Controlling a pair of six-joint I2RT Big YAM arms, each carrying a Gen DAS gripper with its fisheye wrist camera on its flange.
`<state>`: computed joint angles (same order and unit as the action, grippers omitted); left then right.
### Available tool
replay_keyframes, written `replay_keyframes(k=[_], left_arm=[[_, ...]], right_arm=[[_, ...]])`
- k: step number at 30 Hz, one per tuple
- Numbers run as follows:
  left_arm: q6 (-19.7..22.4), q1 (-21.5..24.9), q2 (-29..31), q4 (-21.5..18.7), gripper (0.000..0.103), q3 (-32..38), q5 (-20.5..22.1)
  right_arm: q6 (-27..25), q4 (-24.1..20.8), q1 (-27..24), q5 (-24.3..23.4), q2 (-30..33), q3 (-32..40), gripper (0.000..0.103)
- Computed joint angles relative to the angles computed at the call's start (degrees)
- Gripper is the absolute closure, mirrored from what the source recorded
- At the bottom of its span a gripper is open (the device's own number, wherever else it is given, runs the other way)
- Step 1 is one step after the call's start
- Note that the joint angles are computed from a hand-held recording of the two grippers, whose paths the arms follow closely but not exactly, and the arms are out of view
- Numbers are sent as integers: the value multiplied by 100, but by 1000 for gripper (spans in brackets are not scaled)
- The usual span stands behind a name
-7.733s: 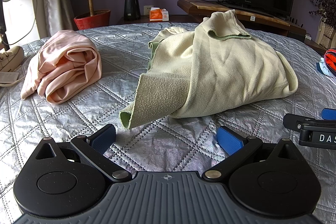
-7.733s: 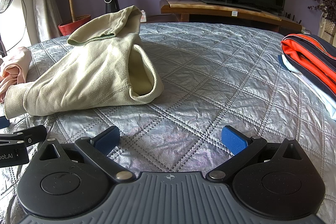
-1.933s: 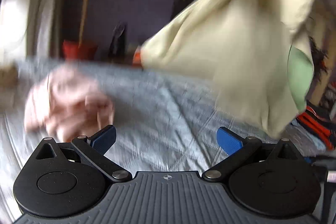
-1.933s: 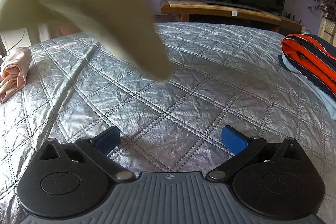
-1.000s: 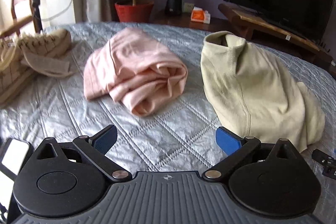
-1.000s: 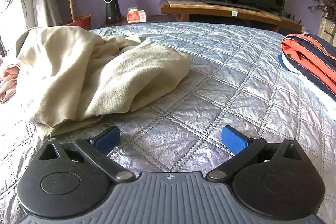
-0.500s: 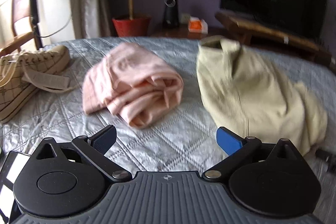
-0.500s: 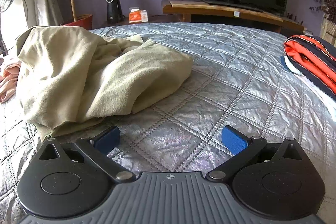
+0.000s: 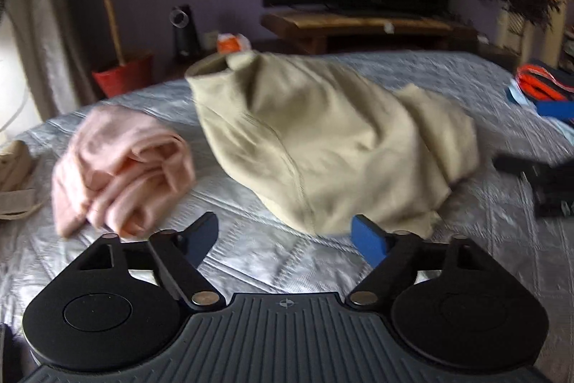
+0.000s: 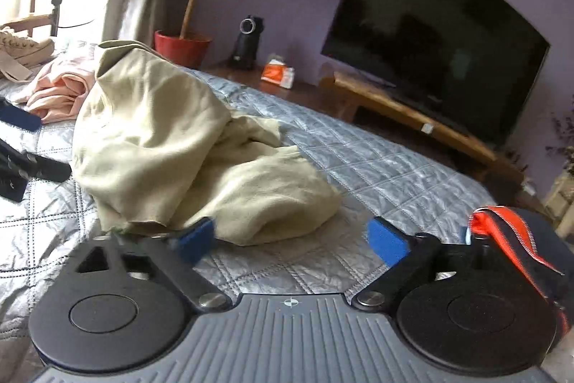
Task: Fold clothes
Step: 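Close the left tool on the green fleece edge while the right tool approaches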
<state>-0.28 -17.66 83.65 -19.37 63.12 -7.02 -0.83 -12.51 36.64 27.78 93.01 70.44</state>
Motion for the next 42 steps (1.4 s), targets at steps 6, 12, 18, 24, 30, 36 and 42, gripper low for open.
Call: replay_keyframes(k=[6, 12, 18, 24, 30, 36, 42], left_arm=[[60, -22, 107, 23, 30, 59, 120], [25, 24, 258, 116, 32, 140, 367], [67, 100, 359, 149, 65, 221, 701], [-127, 193, 425, 191, 94, 273, 875], [-495, 346, 275, 605, 96, 132, 940], [-1219, 576, 169, 872, 97, 57, 954], [-1690, 728, 142, 880, 97, 71, 983]], right_arm=[[-453, -66, -117, -661, -38, -63, 76], [-699, -1, -104, -1009, 30, -18, 72], [-707, -8, -106, -1072, 112, 37, 64], [-475, -81, -159, -1168, 88, 29, 65], [-292, -276, -245, -1145, 115, 49, 65], [-501, -221, -208, -1264, 151, 48, 65], [-472, -234, -236, -1405, 312, 169, 65]])
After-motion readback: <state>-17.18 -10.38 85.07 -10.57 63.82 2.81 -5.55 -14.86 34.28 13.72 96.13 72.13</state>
